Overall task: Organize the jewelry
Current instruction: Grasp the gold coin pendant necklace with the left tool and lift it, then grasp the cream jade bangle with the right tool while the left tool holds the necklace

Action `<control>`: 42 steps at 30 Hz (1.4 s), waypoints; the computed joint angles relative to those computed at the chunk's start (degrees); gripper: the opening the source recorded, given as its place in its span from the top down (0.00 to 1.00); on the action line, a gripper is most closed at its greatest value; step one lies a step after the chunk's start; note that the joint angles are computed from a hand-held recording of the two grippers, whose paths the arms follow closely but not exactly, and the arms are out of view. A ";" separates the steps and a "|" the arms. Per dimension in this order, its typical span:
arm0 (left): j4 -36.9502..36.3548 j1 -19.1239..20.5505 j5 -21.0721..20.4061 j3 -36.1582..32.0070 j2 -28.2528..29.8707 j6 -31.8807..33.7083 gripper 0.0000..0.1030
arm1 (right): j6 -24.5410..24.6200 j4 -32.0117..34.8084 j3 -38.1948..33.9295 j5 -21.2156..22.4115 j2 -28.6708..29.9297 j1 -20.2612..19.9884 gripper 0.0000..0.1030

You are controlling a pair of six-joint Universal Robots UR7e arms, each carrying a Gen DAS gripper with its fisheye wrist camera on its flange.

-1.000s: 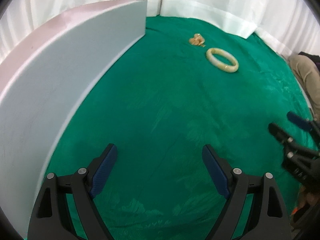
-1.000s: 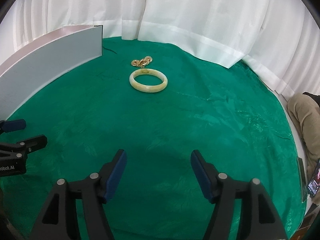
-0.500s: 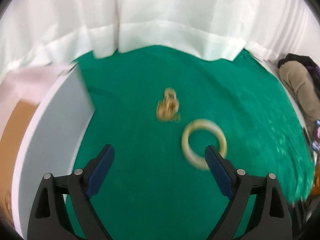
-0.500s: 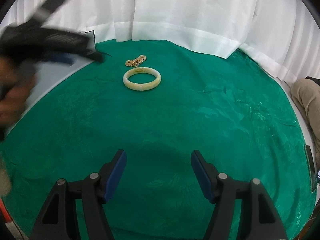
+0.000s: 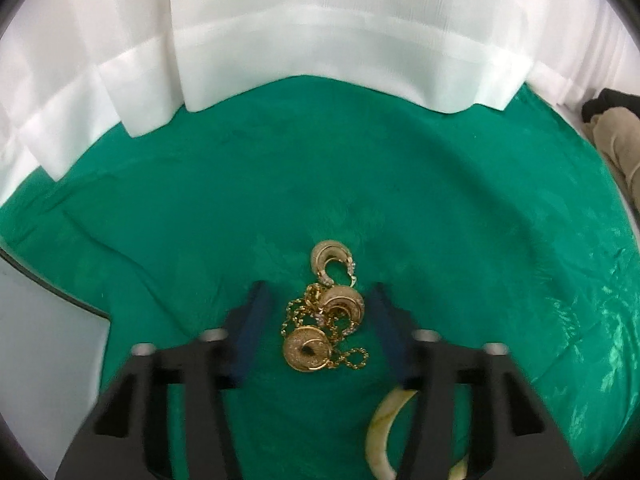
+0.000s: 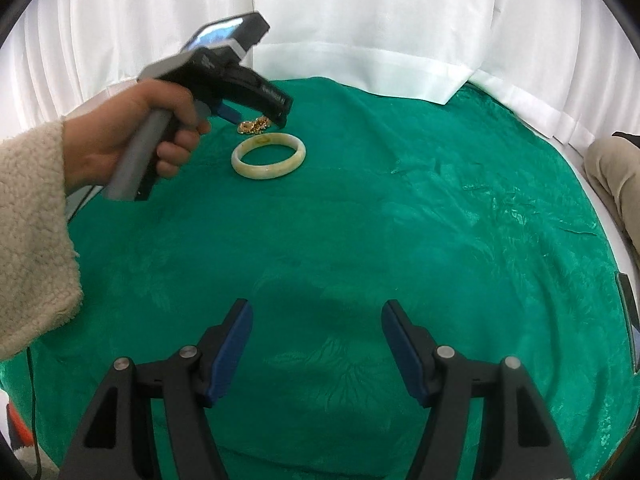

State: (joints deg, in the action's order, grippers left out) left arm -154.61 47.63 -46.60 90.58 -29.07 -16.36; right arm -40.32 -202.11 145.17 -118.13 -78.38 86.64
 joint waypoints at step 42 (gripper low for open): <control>3.24 -16.03 -2.03 40.77 -36.02 -28.33 0.78 | 4.86 39.21 -26.56 5.26 8.71 5.51 0.41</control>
State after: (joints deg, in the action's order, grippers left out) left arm -151.36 31.61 -48.63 131.35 -65.09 -44.68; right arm -35.46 -162.90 118.61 -112.86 -69.67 92.15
